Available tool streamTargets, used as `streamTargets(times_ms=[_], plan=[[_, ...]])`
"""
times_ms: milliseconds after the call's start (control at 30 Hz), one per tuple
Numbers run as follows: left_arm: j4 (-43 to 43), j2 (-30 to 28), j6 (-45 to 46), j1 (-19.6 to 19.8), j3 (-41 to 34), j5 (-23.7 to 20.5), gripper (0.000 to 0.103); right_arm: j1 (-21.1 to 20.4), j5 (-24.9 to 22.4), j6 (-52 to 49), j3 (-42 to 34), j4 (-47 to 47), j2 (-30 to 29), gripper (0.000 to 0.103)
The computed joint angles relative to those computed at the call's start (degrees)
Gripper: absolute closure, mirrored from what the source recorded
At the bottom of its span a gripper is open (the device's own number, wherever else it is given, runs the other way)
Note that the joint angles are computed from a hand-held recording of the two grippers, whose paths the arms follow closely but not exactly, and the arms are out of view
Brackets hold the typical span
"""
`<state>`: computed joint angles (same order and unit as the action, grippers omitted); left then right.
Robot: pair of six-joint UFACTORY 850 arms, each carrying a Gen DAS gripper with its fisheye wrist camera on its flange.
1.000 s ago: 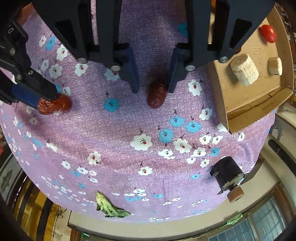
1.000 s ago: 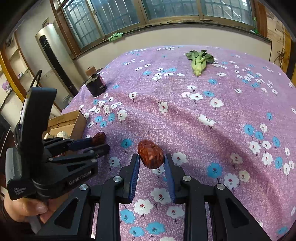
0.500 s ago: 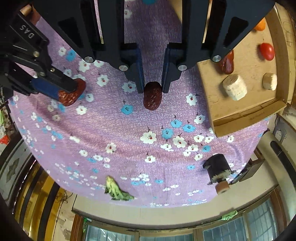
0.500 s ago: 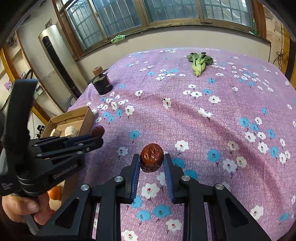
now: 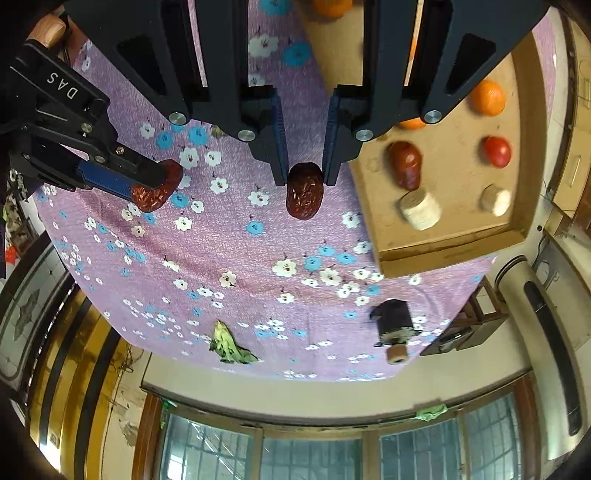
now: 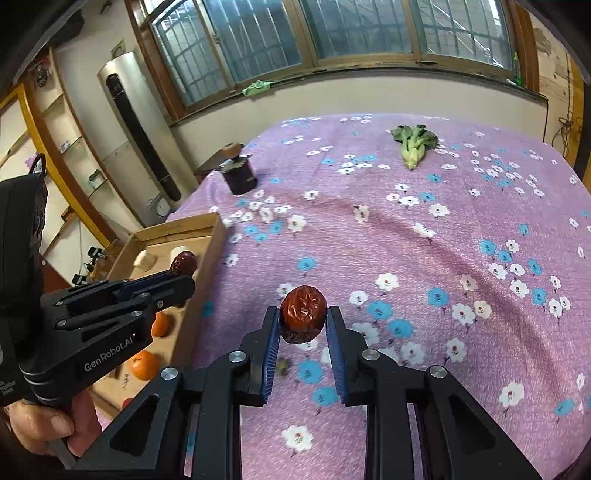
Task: Organize fruits
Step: 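Carry both red dates into the tray and open both tools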
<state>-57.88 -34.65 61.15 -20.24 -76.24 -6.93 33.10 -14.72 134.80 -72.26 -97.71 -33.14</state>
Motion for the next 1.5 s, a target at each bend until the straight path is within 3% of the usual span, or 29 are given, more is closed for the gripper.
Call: streamTargets(times_ms=[333,533,1100,1500], plan=[[-37.37,4.85,35.85,2.35,6.81,0.44,0.087,2.46,-0.15,-0.26,-0.41,-0.35,0.29,0.078],[-48.35,6.61,46.68,3.67,9.32,-0.18,0.087,3.69,0.07,-1.82,-1.4,0.68,-0.16,0.078],[-60.67,9.08,59.02,7.61,14.03,-2.16,0.087,6.12,1.36,-15.96,-7.32,12.19,-3.57,0.078],[-59.55,8.69,57.21,10.9,14.49,-2.66,0.087,7.21,2.85,-33.72,-15.04,27.39,-8.58,0.078]])
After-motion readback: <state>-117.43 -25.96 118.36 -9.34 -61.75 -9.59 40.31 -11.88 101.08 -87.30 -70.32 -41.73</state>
